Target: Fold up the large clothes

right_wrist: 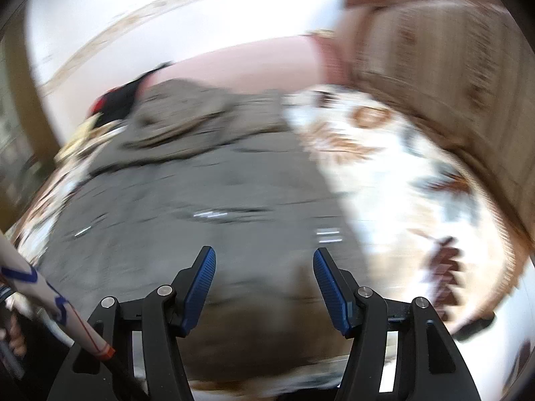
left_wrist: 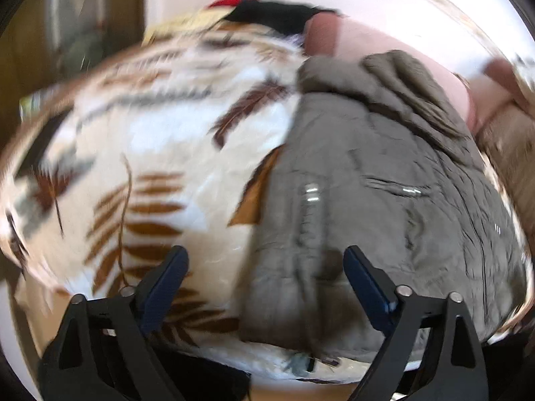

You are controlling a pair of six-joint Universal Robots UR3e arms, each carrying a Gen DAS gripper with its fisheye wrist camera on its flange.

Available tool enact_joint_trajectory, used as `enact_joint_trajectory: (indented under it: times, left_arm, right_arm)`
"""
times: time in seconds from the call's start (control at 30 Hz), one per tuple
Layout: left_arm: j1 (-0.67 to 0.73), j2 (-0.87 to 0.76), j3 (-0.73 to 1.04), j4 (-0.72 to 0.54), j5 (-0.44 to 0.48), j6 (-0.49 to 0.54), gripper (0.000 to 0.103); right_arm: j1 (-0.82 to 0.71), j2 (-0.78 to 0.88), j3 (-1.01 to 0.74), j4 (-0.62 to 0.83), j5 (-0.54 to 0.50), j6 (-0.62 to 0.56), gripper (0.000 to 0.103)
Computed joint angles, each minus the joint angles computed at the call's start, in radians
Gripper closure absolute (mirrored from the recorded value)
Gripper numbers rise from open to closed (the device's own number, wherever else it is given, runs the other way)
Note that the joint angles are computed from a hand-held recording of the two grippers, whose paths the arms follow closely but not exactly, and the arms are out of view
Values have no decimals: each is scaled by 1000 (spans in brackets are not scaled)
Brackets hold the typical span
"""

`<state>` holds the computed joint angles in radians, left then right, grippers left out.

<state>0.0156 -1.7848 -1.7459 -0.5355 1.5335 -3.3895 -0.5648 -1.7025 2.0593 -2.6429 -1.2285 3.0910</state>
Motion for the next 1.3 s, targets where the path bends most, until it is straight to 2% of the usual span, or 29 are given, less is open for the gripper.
enact_joint_trajectory:
  times: [0.07, 0.2, 0.37, 0.53, 0.6, 0.67, 0.8, 0.83, 0.93, 0.97, 1.03, 1.1, 1.23, 1.27, 1.3]
  left_arm:
    - [36, -2, -10, -1, -59, -10, 16]
    - [41, -33, 4, -5, -110, -12, 17]
    - [2, -39, -13, 27, -97, 3, 17]
    - [-21, -30, -38, 45, -87, 20, 16]
    - [-31, -30, -37, 47, -73, 23, 16]
    - [-32, -30, -39, 51, -70, 23, 16]
    - [-43, -39, -28, 49, -55, 10, 16]
    - [-50, -47, -18, 46, -46, 4, 15]
    - [-61, -55, -10, 56, -46, 15, 18]
    - [-72, -55, -7, 59, -48, 31, 21]
    - [-104, -63, 1, 75, -3, 47, 30]
    - [-134, -74, 9, 92, 45, 67, 32]
    - [-154, -105, 36, 91, 92, 71, 29]
    - [-156, -113, 45, 87, 100, 63, 27]
    - [-155, -118, 52, 81, 101, 59, 25]
  right_arm:
    - [-102, 0, -3, 84, 133, 16, 37]
    - [-131, 17, -10, 118, 152, -10, 37]
    - [-162, 20, -18, 171, 190, -16, 37]
    - [-118, 16, -17, 188, 156, -6, 37]
    - [-127, 4, -8, 188, 149, 2, 42]
    - [-167, -19, 20, 152, 152, 40, 42]
    - [-212, 24, -13, 255, 223, 12, 42]
    - [-199, 54, -43, 317, 231, -13, 41]
    - [-182, 26, -6, 290, 245, -31, 43]
    - [-165, 14, 3, 281, 241, -49, 46]
    - [-127, -17, 33, 232, 216, -64, 61]
    - [-71, -38, 55, 184, 185, -93, 69]
    - [18, 23, 25, 105, 54, -64, 70]
    - [19, 38, 21, 93, 37, -48, 69]
    - [10, 48, 19, 90, 37, -41, 63]
